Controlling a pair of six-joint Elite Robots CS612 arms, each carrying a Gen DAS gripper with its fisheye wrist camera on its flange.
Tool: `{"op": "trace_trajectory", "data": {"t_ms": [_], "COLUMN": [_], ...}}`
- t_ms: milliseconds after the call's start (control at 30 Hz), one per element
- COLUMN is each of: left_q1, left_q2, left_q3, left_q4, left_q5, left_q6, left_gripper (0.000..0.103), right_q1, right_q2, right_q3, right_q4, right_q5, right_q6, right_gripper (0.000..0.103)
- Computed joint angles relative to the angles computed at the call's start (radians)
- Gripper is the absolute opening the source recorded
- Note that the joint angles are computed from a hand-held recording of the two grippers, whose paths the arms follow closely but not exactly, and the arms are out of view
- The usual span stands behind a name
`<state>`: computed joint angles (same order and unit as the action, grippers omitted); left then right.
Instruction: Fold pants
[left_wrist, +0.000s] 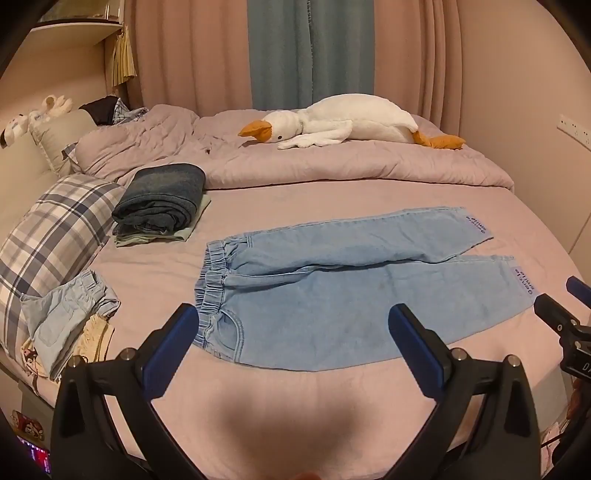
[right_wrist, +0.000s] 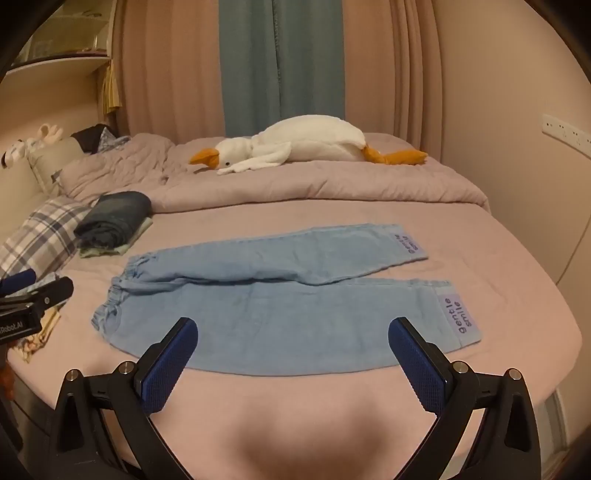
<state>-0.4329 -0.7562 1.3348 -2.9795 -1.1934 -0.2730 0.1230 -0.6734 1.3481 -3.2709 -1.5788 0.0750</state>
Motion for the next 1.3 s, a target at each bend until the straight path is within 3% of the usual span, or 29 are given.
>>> {"op": "trace_trajectory", "data": {"t_ms": [1300], "left_q1": [0.000], "left_q2": [0.011], "left_q3": [0.008], "left_q4": [-0.028], "left_q5": [0.003], "left_q6": [0.028], "left_gripper": [0.103], "right_q1": [0.002], "right_q2": [0.009], "right_q3": [0.006], "right_q4": [-0.006], "right_q5": [-0.001], "right_q6": [0.003], "right_gripper": [0.102]}}
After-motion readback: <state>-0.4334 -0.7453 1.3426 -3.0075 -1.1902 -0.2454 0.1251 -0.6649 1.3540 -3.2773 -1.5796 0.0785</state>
